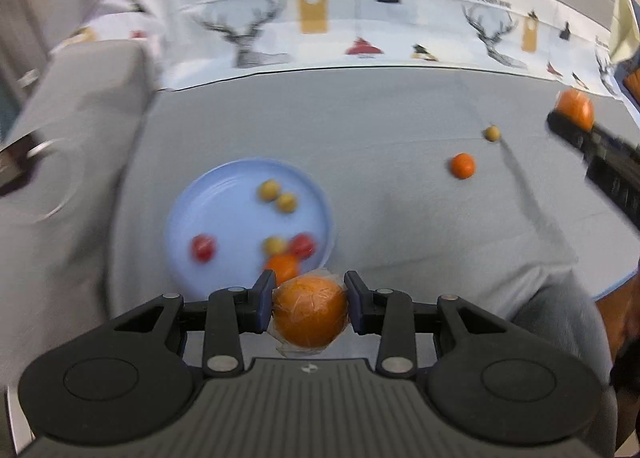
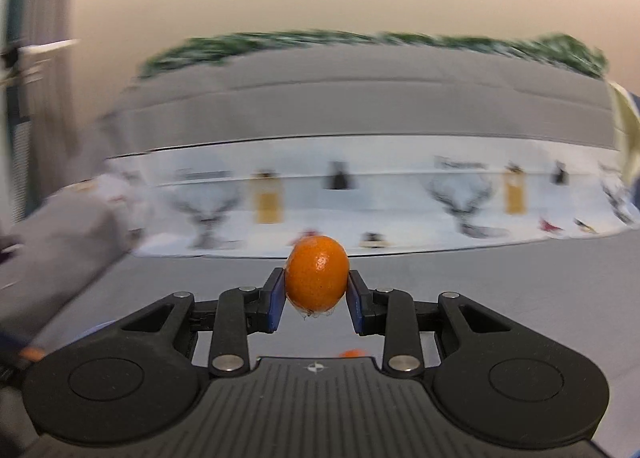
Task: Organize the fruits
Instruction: 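Carry both tangerines over the blue plate and open both tools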
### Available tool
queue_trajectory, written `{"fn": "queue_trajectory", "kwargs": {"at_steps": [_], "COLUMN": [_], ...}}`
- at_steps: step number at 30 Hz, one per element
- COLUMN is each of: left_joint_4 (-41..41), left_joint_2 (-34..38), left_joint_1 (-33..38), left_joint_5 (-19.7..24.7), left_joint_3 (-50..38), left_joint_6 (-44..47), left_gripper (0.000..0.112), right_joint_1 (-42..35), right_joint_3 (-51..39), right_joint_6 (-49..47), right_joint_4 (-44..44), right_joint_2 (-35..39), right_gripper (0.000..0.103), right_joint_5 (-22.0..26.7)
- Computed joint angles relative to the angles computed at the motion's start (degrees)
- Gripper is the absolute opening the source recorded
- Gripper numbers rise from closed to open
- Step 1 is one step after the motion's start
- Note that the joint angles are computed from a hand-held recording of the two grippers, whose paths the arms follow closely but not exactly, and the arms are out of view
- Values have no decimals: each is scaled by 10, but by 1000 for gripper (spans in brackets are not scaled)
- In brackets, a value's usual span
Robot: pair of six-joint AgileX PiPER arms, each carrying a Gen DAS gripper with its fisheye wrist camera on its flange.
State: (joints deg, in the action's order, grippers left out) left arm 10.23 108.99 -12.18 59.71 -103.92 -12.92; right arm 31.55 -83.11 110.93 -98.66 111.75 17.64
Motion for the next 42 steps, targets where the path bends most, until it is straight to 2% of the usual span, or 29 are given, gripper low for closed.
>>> {"fn": "queue_trajectory", "kwargs": {"at_steps": [2,6,9,14,22,32,42], "left_joint_4": [-1,-7,5,-5,-57,-74,-69], "left_joint_2": [-66,-172,-229,-282,-318,-313,-308], "left_joint_1": [14,41,53,74,111,120,114], "left_joint_5": [-22,-56,-86,-125,-145,-144,-143], "left_joint_3": [82,212,292,369,401,398,397], "left_joint_6": [-4,2,-10,-8,38,49,46], "left_gripper": [41,41,41,41,41,41,41], "right_joint_1": [34,99,161,240,280,267,263], "right_joint_3": [33,57,75,72,49,24,8], "right_joint_6": [-17,-200,-243,-340,-410,-468,-485], "right_joint_4": [37,245,265,300,368,410,434], "right_joint_2": [-36,-72,-88,-96,-98,-81,-68], "right_gripper": [34,34,34,34,34,34,34], "right_joint_5": [-28,-46,-17,27,78,77,77]}}
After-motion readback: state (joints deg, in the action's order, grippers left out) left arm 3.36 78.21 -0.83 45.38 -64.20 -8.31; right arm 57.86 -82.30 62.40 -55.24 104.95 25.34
